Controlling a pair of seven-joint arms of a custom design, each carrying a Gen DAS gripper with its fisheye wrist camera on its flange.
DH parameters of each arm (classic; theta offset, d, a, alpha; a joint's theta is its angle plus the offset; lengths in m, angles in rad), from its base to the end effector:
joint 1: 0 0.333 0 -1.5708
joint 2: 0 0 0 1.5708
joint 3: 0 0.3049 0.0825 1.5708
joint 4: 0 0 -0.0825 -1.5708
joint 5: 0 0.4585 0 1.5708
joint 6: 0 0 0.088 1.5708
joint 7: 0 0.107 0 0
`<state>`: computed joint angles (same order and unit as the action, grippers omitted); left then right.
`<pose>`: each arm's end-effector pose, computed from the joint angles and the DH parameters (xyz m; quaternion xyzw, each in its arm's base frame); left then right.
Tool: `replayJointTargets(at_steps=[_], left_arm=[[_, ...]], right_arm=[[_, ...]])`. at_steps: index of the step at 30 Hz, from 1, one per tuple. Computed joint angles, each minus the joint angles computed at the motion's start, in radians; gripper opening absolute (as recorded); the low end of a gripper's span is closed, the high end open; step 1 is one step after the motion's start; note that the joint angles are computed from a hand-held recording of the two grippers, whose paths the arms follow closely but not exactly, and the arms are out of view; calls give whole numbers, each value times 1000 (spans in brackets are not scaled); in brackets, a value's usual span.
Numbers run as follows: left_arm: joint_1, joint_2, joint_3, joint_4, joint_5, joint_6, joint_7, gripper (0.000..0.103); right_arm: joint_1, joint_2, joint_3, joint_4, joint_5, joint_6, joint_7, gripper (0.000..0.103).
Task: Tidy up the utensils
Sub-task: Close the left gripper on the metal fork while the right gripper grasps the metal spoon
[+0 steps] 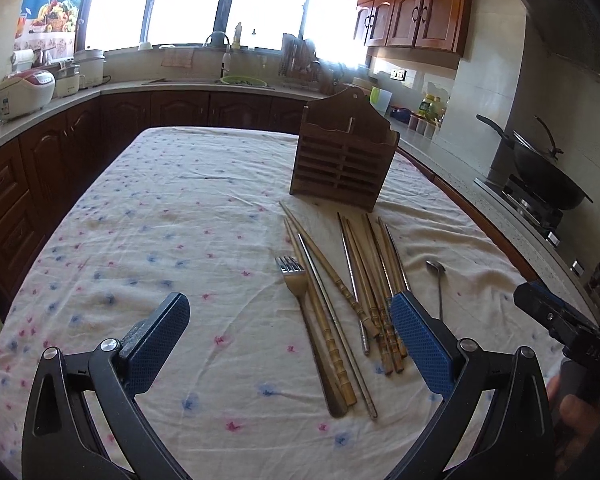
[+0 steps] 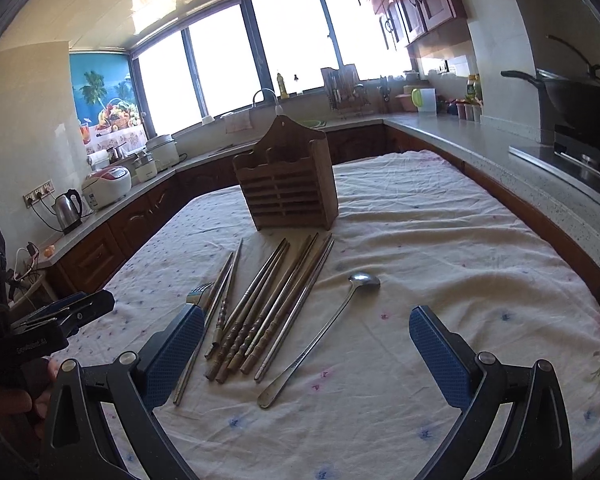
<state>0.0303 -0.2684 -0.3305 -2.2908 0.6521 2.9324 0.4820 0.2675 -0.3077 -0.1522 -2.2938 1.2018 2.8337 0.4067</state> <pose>0.5430 -0.2174 0.5030 -0.6806 0.5688 -0.3749 0.2696 0.5674 0.0137 0.4999 -0.6753 0.5300 -0.2137 0.4663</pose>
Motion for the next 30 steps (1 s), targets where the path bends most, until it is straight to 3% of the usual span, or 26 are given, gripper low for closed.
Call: replayJointTargets(at_steps=[4, 6, 9, 13, 20, 25, 27, 29, 30], left_arm=[[-120, 85, 118, 58, -262, -16, 256, 94], [-167, 126, 161, 92, -421, -30, 402, 84], [-206, 184, 193, 146, -661, -67, 612, 74], [-200, 251, 188, 229, -893, -152, 805, 57], [-151, 338, 157, 335, -1092, -277, 967, 39], [-124, 371, 144, 375, -1175, -306, 1027, 29], [-115, 382, 141, 386, -1205, -316, 1043, 18], [-106, 392, 135, 395, -1245, -321, 1068, 13], [-103, 392, 133, 393, -1262, -320, 1076, 10]], right_arm=[[-29, 54, 10, 54, -79, -44, 100, 101], [-46, 83, 10, 86, -104, -91, 150, 96], [-81, 140, 21, 146, -148, -164, 246, 84], [-130, 227, 44, 232, -214, -265, 369, 70], [-204, 354, 88, 362, -267, -411, 513, 54], [-251, 433, 120, 447, -259, -500, 556, 47], [-265, 457, 128, 478, -258, -521, 570, 42], [-279, 479, 136, 504, -254, -544, 589, 24], [-283, 489, 139, 515, -266, -550, 602, 5]])
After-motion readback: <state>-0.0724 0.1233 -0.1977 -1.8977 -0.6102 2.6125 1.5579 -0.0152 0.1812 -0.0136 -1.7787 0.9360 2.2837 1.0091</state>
